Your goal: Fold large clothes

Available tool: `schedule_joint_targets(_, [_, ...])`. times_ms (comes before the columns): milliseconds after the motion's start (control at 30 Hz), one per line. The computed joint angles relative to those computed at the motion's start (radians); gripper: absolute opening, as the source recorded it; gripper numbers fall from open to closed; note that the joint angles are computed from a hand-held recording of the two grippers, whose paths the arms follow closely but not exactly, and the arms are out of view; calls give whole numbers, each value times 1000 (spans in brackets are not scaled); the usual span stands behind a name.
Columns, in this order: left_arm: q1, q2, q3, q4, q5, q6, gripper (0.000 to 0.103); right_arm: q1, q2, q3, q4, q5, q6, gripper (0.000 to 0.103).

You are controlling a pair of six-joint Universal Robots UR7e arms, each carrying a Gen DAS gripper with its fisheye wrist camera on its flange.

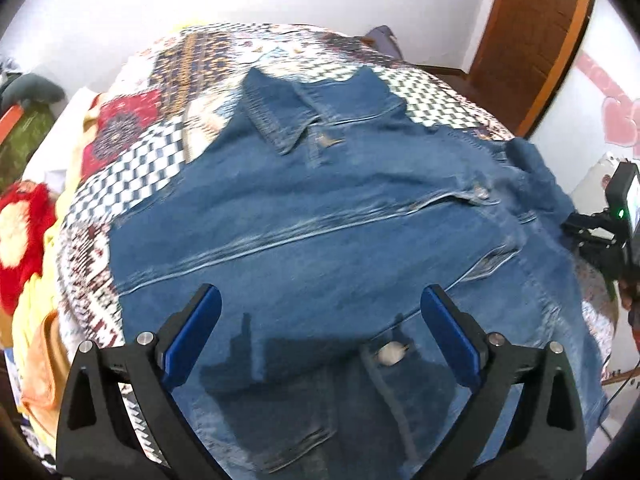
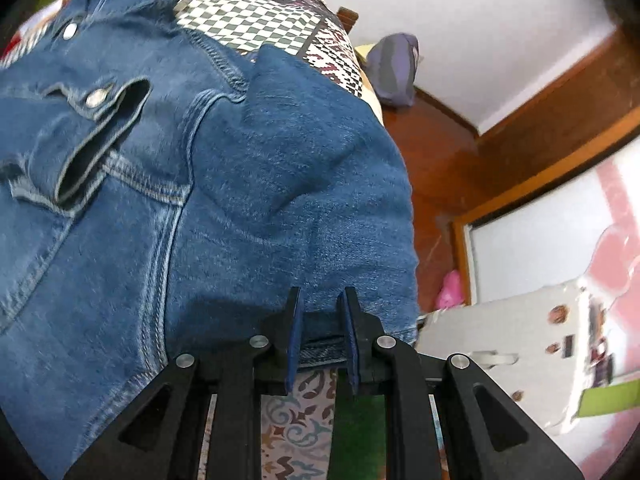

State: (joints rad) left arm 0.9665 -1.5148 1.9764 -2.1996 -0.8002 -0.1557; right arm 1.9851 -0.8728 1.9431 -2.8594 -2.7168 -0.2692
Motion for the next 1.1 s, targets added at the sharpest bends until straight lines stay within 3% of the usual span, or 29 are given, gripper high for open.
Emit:
schedule_joint_targets(233, [-21,128,-33,-47,-58,58,101,3,3,33,-147,-82,-84,16])
schedule_joint_targets(500, [7,280,-110,-29,-100,45,101,-86,-197,18,103,284,191,16])
schedule_joint_targets(567, [18,301,-122,-28,-110,27,101,-103,-176,9,154,275,225,16])
schedule_joint_targets(633, [27,314,-124,-39,-111,11,101,-112,-142,14,124,234,174,17])
schedule_joint_targets(667, [27,313,-119,-46,-112,12,101,-107,-124,27,64,198,130,21])
schedule_joint_targets(733, [27,309,-103,-75,-108,32,101,-82,-52,34,-143,16,-31,71])
schedule_joint_targets(767, [26,310,-100,-81,-105,40,101,-76,-19,26,-245,-48,-114,103])
schedule_joint_targets(833, [24,311,-93,-90,-97,47,101,-78,-36,62,-326,-49,-156,103])
schedule_joint_targets(900, [20,313,-86,-97,-85,53,102,-113,-135,107,-239,85,-30,103])
schedule_joint_targets(933, [20,317,-88,-98,-82,54,102,-118,-167,111,-178,116,27,103])
schedule_joint_targets(1033, [21,318,-94,-96,-85,55,101,-140,-244,117,-88,242,137,102])
schedule_joint_targets(1100, [19,313,-95,-96,-89,47,101,-154,-300,131,-47,369,198,102])
